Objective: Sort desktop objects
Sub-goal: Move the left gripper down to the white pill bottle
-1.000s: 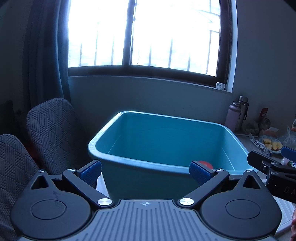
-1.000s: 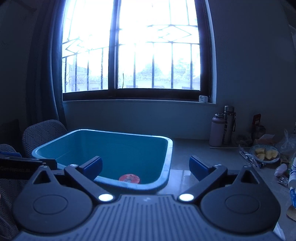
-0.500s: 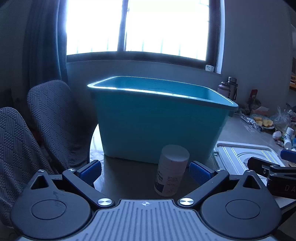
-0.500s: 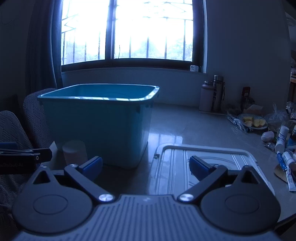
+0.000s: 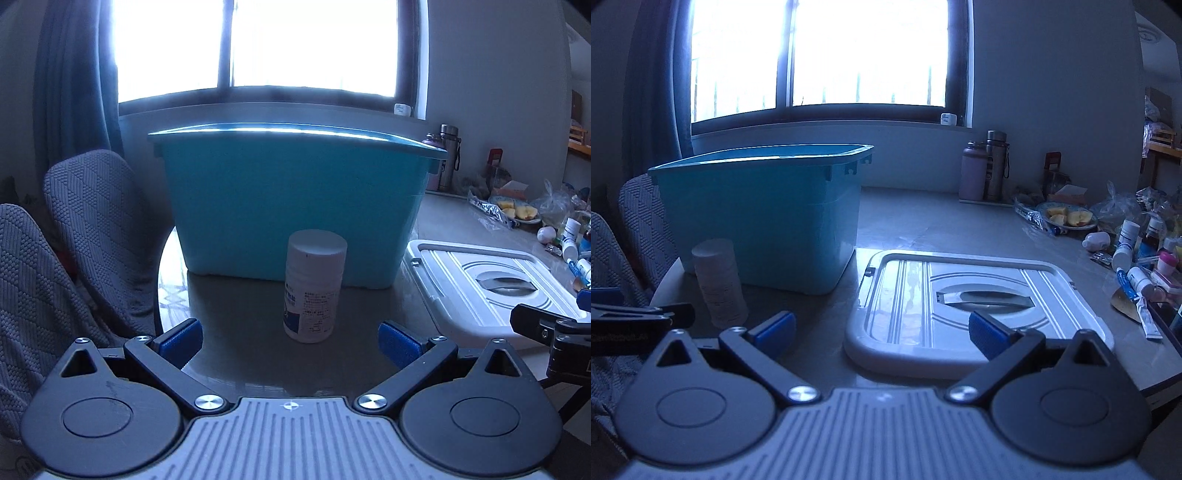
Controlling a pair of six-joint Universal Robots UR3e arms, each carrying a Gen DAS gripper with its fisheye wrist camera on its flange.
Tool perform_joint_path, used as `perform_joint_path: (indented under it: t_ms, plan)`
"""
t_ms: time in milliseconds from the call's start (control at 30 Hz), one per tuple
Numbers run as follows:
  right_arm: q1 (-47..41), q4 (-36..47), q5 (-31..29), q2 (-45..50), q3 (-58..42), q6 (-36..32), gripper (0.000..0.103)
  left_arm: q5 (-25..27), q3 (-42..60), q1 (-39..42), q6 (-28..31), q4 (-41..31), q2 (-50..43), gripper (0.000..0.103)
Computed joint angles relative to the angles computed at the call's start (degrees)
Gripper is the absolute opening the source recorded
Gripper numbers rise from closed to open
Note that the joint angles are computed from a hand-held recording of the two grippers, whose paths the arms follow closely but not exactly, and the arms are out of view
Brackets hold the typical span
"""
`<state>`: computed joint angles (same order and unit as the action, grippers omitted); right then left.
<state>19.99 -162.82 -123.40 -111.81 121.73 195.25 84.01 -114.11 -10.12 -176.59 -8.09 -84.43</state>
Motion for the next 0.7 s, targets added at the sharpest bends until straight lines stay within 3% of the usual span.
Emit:
perform_joint_path:
  t_ms: [700]
  plan:
    - [-5.87, 1.39, 1.94, -0.20, 1.24, -0.39, 0.101, 2.33, 10.71, -3.20, -1.96, 7.03, -17.10, 0.102]
